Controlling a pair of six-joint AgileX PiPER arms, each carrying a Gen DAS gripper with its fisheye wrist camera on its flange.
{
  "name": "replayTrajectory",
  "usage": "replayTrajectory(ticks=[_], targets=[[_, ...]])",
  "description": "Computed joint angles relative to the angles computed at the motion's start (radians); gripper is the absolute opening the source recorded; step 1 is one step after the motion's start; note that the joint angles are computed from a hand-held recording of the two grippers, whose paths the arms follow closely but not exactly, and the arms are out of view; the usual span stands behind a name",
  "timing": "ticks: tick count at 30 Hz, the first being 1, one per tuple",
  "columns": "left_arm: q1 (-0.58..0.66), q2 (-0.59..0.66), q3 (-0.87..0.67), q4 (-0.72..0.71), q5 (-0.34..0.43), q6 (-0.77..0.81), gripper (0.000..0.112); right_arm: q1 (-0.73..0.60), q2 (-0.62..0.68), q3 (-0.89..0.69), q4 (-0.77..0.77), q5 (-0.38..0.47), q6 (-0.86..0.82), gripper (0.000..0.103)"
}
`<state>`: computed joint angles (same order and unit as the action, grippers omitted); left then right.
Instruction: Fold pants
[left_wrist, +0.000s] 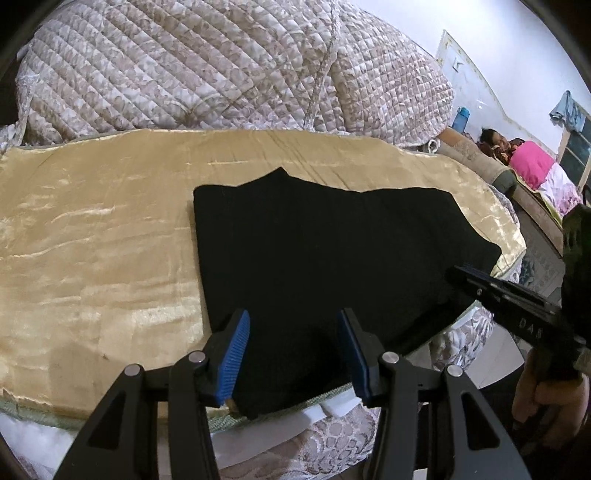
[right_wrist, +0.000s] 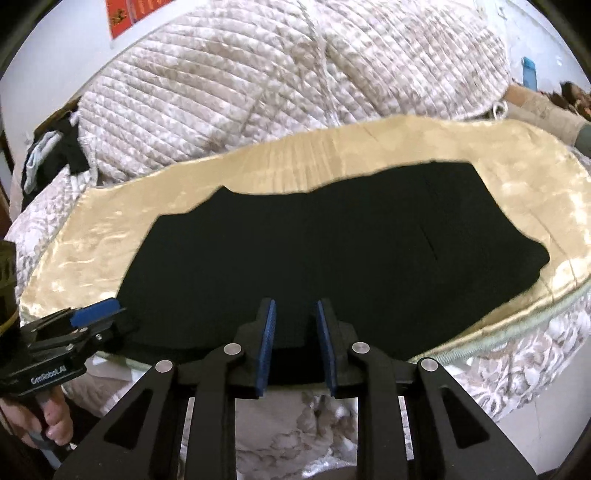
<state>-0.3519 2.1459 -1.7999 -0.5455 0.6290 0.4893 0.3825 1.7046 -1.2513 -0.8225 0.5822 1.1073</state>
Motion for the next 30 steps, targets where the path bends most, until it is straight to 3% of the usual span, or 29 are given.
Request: replayTrajectory(ticks=[8,16,30], targets=[[-0.018,0.009,-0.008,0.067,0.019,-0.039,0.052,0.008,0.073,-0.078,0.152,0.052,-0.17,0.023],[-0.025,-0.033,0.048,0.009,-0.011,0.04,0.052,0.009,0.03,-0.032,0.107,0.069,-0.115,0.023],[-0.031,-0.003,0.014,0.056,0.002,0.002,0.052,-0.015,0.017,-0.014,0.084,0.049,-0.086,0.023]])
